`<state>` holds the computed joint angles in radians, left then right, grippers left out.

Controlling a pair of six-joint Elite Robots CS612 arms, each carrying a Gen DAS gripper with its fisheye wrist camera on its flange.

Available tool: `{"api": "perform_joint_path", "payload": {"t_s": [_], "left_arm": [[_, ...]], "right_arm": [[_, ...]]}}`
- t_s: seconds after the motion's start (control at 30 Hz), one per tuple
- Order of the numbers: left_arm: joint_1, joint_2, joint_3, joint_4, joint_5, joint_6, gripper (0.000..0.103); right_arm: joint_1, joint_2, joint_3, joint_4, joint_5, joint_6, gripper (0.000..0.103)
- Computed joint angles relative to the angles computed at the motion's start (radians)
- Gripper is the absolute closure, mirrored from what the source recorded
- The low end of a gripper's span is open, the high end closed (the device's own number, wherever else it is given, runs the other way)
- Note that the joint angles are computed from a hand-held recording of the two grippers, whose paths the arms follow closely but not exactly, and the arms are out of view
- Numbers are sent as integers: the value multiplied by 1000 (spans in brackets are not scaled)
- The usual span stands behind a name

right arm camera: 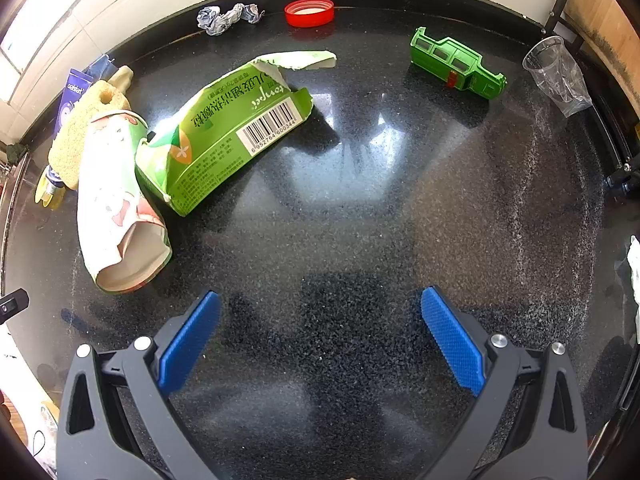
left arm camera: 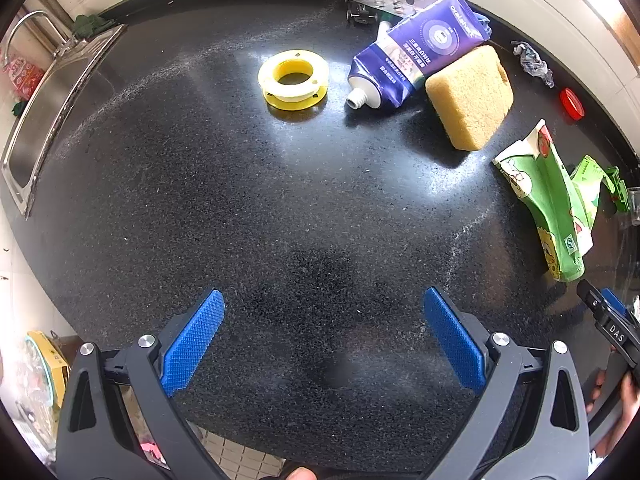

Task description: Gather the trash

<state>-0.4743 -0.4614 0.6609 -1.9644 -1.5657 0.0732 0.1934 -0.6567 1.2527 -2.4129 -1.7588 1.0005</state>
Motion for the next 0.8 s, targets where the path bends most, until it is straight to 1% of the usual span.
{"api": "perform_joint_path", "payload": {"t_s": [0.27,0.8], "left_arm": [[-4,-2,4,4,1,3,6],[0,10,-12,16,7,2,6]], "right_arm": [[2,-1,3,-1,-4,2,5],[0,2,-1,-2,-10,-13,5]]}}
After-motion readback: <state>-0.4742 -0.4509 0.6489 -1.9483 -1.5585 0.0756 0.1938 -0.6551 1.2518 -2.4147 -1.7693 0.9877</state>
